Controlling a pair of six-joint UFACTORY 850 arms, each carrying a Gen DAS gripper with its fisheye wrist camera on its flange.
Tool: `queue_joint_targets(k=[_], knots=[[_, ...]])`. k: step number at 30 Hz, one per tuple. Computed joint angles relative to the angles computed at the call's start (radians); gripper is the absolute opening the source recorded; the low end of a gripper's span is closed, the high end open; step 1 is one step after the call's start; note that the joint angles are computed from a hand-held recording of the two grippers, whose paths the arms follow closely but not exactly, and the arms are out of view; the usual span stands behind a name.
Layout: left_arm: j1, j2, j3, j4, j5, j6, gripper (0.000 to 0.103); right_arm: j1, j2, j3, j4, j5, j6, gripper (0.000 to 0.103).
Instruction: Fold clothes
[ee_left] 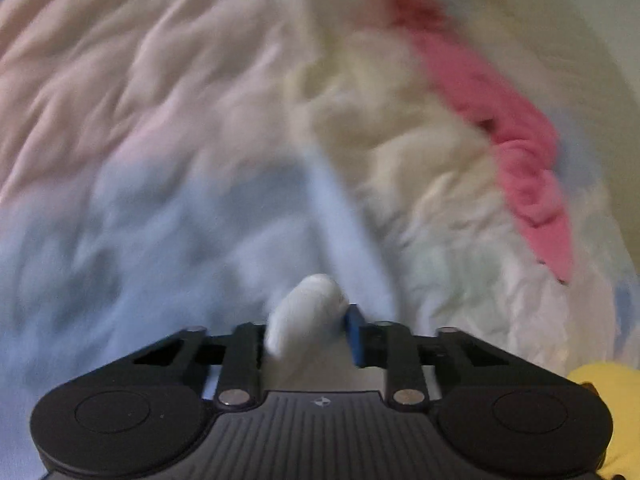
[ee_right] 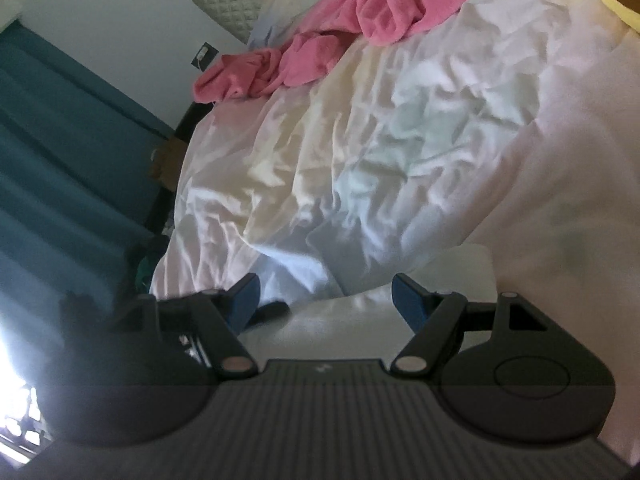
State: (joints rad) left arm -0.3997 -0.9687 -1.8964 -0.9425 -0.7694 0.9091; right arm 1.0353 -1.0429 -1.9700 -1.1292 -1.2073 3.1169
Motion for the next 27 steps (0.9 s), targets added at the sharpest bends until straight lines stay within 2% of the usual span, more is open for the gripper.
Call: queue_joint_targets(k=[1,3,5,6,7,9,10,11,15,18,21,24,27], knots=[[0.000,0.029,0.048,-0.085,0.038,0.105,0.019,0.002,-0.003,-0.005,-0.004,-0.011,-0.005,0.076],[-0.020,0.087,0.159,-0.191,0.201,0.314,0.023,0.007,-0.012,-0.024,-0.012,-0.043,-0.026,0.076],[-0.040,0.121,0.245,-0.307,0.345,0.523,0.035,0.014,-0.028,-0.054,-0.022,-0.081,-0.060,0.076],[-0.048,0.137,0.284,-0.405,0.401,0.628,0.038,0.017,-0.045,-0.083,-0.026,-0.103,-0.091,0.076],[-0.044,0.159,0.322,-0.510,0.421,0.733,0.045,0.020,-0.066,-0.118,-0.029,-0.124,-0.130,0.076],[-0.027,0.211,0.391,-0.719,0.420,0.904,0.059,0.024,-0.102,-0.183,-0.045,-0.141,-0.213,0.076],[-0.017,0.244,0.431,-0.824,0.415,0.989,0.071,0.026,-0.119,-0.217,-0.055,-0.146,-0.255,0.076],[-0.011,0.275,0.467,-0.928,0.416,1.078,0.077,0.030,-0.137,-0.251,-0.068,-0.159,-0.299,0.076],[0.029,0.422,0.617,-1.347,0.448,1.466,0.077,0.052,-0.176,-0.327,-0.159,-0.241,-0.387,0.076],[0.102,0.577,0.803,-1.660,0.399,1.750,0.080,0.067,-0.193,-0.363,-0.213,-0.278,-0.449,0.076],[0.186,0.737,0.967,-1.788,0.386,1.876,0.080,0.079,-0.205,-0.394,-0.265,-0.238,-0.531,0.076],[0.275,0.897,1.116,-1.867,0.362,1.985,0.080,0.089,-0.205,-0.411,-0.312,-0.137,-0.616,0.076],[0.351,1.033,1.236,-1.907,0.339,2.028,0.081,0.100,-0.236,-0.484,-0.327,-0.047,-0.705,0.076]])
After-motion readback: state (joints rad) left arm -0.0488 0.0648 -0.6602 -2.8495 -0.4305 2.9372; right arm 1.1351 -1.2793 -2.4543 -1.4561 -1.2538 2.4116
